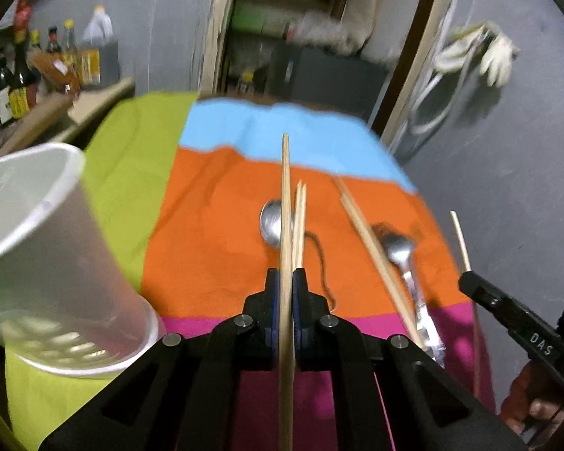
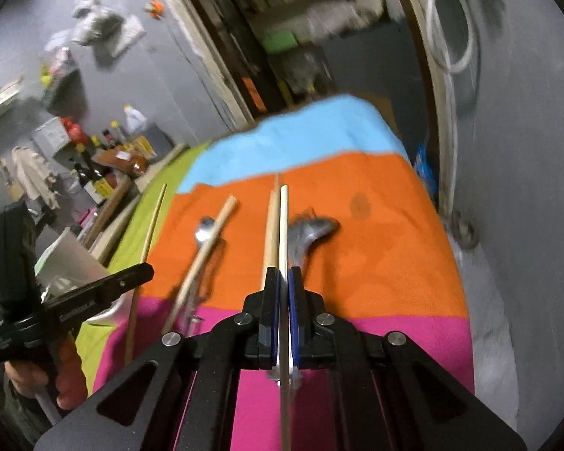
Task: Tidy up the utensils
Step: 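Grasp a wooden chopstick with the left tool and lift it, then lower the chopstick into the white caddy and open the left tool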
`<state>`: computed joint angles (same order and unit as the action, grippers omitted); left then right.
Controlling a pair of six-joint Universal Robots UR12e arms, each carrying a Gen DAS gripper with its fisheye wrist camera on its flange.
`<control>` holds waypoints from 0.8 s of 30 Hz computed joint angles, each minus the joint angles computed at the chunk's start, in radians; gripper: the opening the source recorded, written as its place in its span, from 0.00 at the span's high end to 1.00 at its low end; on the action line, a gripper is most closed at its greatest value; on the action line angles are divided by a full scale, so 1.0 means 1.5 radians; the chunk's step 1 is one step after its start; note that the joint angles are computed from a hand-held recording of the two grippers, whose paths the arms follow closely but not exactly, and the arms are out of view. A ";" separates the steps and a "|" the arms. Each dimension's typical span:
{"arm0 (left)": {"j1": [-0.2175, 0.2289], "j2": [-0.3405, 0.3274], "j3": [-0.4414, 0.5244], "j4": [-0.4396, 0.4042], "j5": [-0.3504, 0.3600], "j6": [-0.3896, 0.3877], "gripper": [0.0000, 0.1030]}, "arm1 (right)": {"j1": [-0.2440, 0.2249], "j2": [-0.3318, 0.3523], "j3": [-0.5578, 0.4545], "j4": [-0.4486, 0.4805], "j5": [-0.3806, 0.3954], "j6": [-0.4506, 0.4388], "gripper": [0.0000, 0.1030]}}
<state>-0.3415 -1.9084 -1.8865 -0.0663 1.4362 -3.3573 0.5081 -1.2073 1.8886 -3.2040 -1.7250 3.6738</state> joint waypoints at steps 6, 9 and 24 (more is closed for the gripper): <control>-0.005 0.011 -0.043 0.214 0.055 0.002 0.96 | 0.042 0.037 -0.026 -0.164 -0.079 -0.084 0.97; -0.001 0.017 -0.049 0.279 0.073 0.016 0.96 | 0.058 0.067 -0.059 -0.249 -0.098 -0.124 0.97; 0.120 0.064 -0.058 0.363 0.037 0.021 0.96 | 0.080 0.214 -0.312 -0.412 0.012 -0.124 0.97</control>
